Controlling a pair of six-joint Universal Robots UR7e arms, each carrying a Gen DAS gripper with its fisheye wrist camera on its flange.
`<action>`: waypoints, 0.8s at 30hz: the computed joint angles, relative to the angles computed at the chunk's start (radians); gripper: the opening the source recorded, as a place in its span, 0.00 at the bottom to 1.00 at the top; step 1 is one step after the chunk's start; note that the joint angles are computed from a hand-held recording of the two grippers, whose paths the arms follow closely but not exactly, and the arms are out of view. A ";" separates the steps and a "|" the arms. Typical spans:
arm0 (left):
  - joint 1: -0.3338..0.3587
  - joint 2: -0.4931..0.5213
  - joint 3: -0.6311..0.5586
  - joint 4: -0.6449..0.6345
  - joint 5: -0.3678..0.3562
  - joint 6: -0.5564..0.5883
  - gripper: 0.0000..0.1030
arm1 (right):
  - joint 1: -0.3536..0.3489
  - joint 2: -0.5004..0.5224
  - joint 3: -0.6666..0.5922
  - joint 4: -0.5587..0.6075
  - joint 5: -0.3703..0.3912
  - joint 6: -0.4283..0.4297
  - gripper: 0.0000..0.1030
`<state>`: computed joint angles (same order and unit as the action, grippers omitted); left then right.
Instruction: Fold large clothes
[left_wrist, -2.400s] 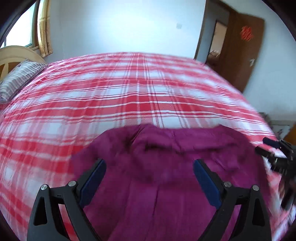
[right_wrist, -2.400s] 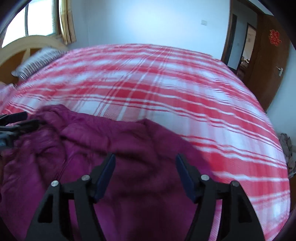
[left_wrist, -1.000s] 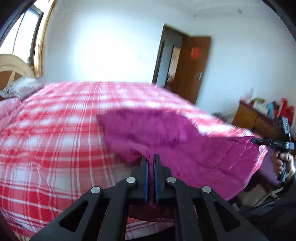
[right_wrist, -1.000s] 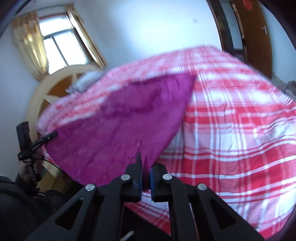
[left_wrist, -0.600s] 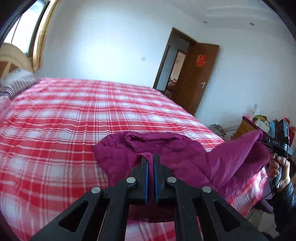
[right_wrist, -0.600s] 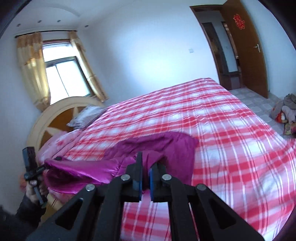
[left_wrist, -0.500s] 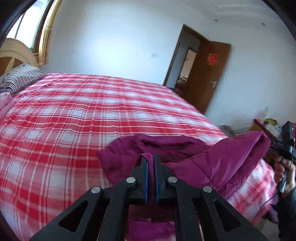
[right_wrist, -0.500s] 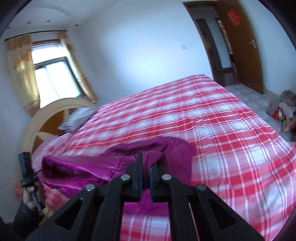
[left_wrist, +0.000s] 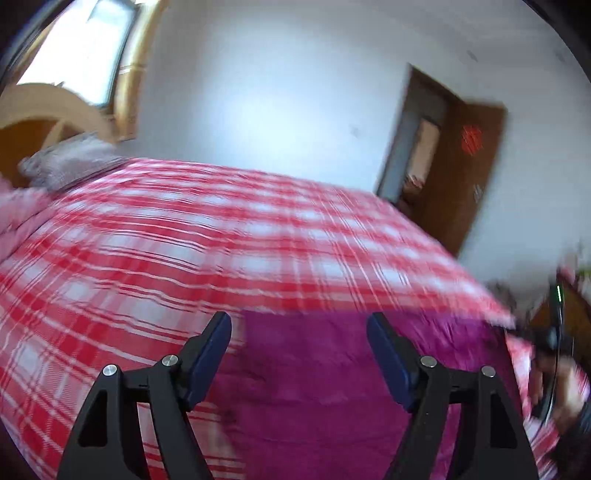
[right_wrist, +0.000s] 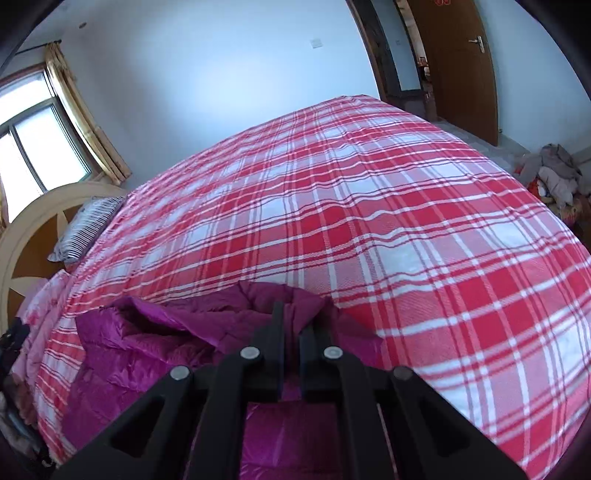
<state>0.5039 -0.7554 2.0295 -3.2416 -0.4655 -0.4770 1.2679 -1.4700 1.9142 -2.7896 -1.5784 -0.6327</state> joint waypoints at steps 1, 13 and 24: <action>0.001 0.034 -0.029 0.039 -0.007 0.019 0.74 | 0.001 0.026 -0.010 -0.015 -0.008 0.005 0.08; 0.047 0.173 -0.166 0.423 0.055 -0.162 0.74 | 0.118 0.033 0.159 -0.429 -0.160 -0.172 0.76; 0.095 0.257 -0.340 0.601 0.205 -0.101 0.80 | 0.142 0.204 0.101 -0.331 -0.221 -0.189 0.64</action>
